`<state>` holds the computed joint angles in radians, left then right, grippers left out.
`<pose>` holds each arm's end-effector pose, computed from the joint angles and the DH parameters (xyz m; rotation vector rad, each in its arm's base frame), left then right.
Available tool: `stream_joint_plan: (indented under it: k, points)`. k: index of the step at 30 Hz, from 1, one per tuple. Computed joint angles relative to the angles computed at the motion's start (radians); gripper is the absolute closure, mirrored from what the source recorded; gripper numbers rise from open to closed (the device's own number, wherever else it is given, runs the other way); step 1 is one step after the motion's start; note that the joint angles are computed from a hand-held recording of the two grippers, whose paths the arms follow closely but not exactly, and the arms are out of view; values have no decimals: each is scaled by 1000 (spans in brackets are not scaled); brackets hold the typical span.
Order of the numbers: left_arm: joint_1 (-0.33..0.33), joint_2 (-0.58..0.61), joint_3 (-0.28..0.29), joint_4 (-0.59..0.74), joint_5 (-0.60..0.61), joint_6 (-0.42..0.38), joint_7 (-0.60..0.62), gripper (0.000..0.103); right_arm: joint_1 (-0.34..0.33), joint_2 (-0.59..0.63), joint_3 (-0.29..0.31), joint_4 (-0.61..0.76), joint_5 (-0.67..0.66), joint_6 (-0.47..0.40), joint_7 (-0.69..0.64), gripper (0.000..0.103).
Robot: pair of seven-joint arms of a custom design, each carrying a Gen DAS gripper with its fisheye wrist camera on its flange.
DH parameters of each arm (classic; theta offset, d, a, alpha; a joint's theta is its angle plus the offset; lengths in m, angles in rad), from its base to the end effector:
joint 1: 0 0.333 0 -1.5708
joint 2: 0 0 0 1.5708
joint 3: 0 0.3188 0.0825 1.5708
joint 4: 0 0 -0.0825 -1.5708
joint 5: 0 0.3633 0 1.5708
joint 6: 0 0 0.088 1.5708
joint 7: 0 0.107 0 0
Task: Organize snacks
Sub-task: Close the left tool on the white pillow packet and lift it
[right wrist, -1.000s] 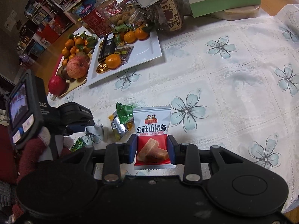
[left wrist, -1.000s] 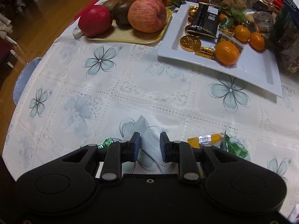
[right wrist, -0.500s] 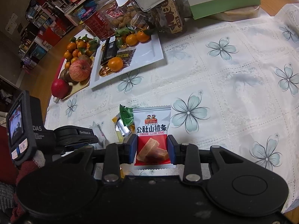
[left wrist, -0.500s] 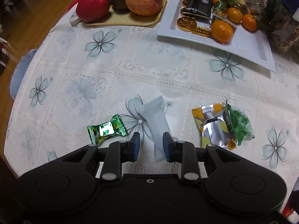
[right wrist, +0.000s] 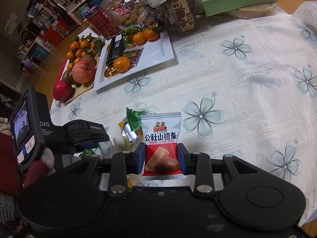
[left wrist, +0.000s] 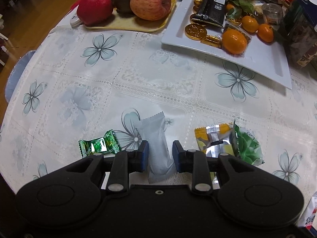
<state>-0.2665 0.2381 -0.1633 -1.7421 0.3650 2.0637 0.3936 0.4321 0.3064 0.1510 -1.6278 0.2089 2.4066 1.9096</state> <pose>0.5737 -0.2339 0.4594 -2.5164 1.3373 -0.1336 0.5656 0.3597 0.5070 -1.9502 1.7558 0.0741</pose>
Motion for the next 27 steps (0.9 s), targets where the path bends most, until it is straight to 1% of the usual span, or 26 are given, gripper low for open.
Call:
stream_joint_plan:
  k: [1,5,8,12,15,19,20,21,23,25,27]
  points:
    - [-2,7,1,9,3,-14,-4,65,0,1,1,1,0,-1,-3,67]
    - [-4,10,4,12,6,-24,-18,65,5,6,0,6,-8,-6,0,67]
    - [-4,-7,5,-9,10,-13,-43,65,8,13,-2,14,-16,-14,4,67]
    - [10,-27,2,-42,-11,24,-55,63,10,15,-3,16,-22,-17,6,67]
    - [22,-21,0,-44,-36,41,-43,63,11,18,-2,19,-23,-22,6,67]
    - [23,4,2,-23,-51,39,-35,63,12,20,0,22,-24,-27,0,67]
    - [24,4,2,-26,-57,48,-36,67,11,21,0,23,-22,-28,-2,67]
    - [24,0,3,-34,-59,61,-39,77,11,21,-1,23,-23,-28,-1,67]
    - [19,-21,4,-58,-39,95,-49,78,8,20,1,21,-15,-23,-5,67]
    - [11,-46,-1,-71,-13,101,-45,78,-8,14,11,8,31,1,-26,67]
    - [6,-81,-14,-87,-7,98,-11,78,-21,10,20,1,76,15,-46,67]
